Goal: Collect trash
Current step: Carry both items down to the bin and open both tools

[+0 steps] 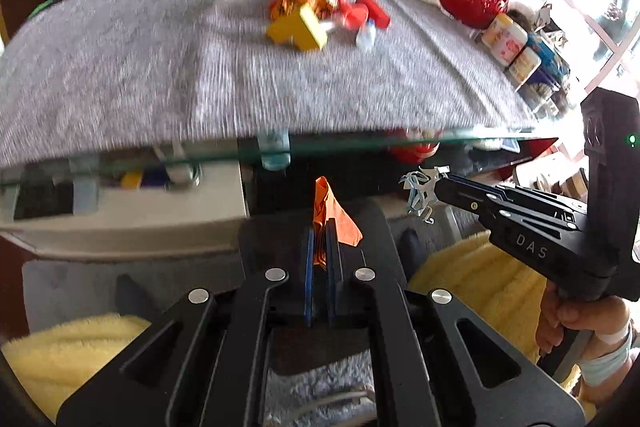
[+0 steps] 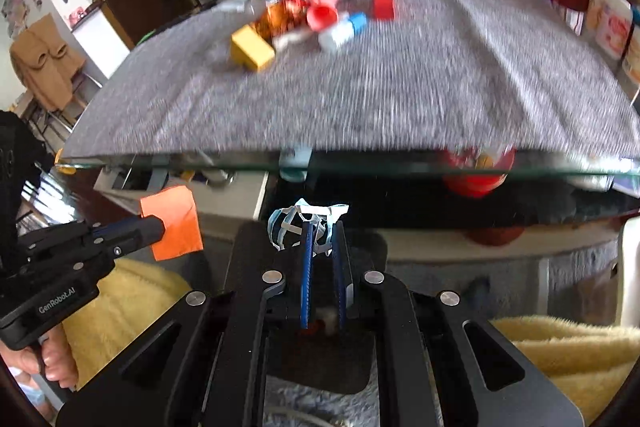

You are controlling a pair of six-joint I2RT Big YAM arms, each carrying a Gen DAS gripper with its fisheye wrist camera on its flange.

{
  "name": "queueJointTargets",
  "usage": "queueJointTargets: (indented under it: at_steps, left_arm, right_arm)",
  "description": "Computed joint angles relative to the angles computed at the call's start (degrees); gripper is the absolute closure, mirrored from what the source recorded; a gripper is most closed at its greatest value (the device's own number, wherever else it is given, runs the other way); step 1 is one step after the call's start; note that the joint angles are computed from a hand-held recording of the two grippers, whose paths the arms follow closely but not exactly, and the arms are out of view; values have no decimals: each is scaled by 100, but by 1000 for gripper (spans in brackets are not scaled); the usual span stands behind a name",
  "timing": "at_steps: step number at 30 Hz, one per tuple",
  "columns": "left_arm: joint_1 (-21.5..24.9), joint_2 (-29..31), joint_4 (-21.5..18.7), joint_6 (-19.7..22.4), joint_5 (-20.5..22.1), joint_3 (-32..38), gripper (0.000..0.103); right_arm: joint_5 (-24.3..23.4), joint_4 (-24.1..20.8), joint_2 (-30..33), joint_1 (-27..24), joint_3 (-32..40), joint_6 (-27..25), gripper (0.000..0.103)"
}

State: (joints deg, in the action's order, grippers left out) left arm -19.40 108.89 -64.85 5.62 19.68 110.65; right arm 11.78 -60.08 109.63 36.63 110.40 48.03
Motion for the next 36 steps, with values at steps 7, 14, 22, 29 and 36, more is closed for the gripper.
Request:
queueJointTargets:
  at_steps: [7, 14, 22, 29, 36]
  left_arm:
    - [-31, -38, -215, 95, 17, -472, 99]
    - [-64, 33, -408, 168, 91, -550, 96]
    - [-38, 97, -483, 104, 111, -487, 84]
    - [-12, 110, -484, 112, 109, -455, 68]
    - [-9, 44, -309, 104, -183, -468, 33]
  right_arm:
    - [-306, -11, 73, 48, -190, 199, 92]
    - [-718, 2, 157, 49, -241, 364, 89]
    - [-775, -143, 224, 20, -134, 432, 88]
    - [-772, -96, 225, 12, -139, 490, 62]
    - [-198, -357, 173, -14, -44, 550, 13]
